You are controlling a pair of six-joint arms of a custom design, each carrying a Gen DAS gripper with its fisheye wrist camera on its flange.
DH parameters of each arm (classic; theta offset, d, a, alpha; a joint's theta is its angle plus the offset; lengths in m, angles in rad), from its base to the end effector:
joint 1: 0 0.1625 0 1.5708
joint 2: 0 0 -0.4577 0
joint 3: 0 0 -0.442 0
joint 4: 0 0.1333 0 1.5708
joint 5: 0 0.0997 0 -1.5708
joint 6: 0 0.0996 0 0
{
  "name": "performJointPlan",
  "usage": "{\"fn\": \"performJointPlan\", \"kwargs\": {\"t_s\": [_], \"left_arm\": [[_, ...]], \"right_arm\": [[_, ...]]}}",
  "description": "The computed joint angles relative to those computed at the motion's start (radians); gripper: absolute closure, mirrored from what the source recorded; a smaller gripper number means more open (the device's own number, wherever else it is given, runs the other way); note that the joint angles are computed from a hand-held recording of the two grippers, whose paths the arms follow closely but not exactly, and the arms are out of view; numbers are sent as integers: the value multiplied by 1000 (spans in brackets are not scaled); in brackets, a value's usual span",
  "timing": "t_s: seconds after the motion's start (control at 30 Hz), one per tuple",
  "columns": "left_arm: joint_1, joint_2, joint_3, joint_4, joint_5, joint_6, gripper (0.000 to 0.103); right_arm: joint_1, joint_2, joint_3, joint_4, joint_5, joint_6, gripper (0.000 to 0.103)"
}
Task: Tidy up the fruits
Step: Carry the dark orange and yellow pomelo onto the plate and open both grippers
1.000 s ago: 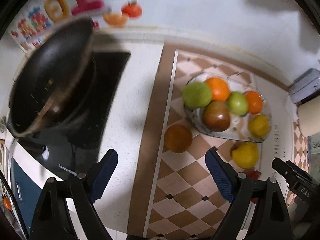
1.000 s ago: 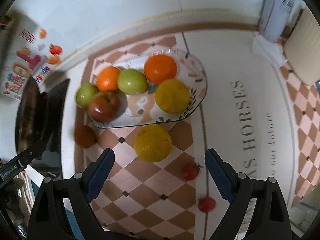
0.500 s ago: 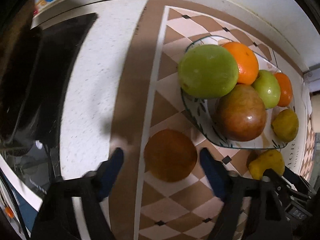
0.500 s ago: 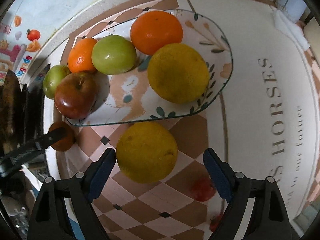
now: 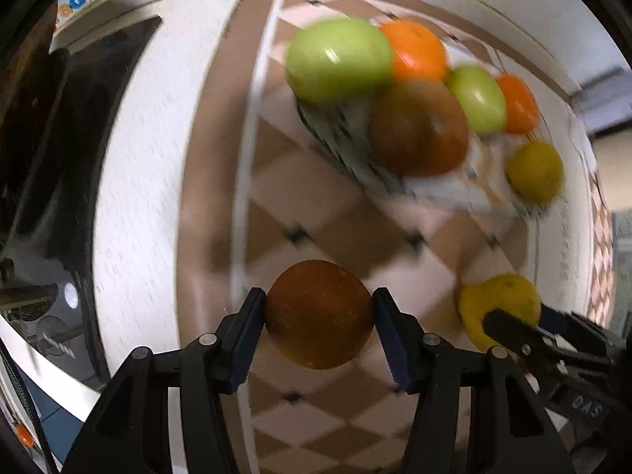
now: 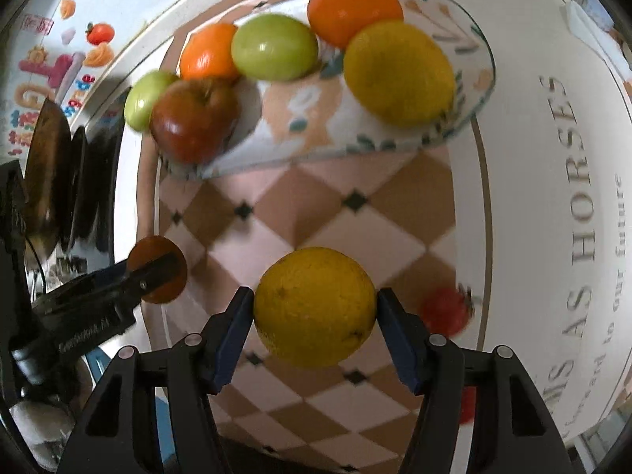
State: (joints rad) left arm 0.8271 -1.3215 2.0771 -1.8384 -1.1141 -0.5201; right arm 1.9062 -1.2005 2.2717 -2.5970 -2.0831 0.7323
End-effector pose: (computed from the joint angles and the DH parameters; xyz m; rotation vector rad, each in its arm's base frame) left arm -0.1951 -0.4738 0.1773 0.4208 2.4573 0.1583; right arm 0.2355 -0.4189 0.1100 -0.5094 -2.6128 0.3032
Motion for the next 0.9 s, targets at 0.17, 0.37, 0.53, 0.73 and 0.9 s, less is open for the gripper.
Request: {"fn": "performJointPlan", "kwargs": {"t_s": [0.17,0.37,0.53,0.73,0.9], "left_arm": [[-24,-20,56,-10,-9,-7,50],[-39,-14,35,-22,-6,-2,50],[-69,-26,-10,-42,-50,15,50],[-98,69,-129,-96,-106,52,50],[-98,214,-231,-106,-59,77,50]], "right_arm": [[-22,23,16,-63,52,-9,36],[2,-5,35,-84,13,-1,37],[19,-111,74,-153,32,25,37],[-10,-232,38,-149,-29,-12,37],[-96,-248,-31,-100,-57,-78,37]]}}
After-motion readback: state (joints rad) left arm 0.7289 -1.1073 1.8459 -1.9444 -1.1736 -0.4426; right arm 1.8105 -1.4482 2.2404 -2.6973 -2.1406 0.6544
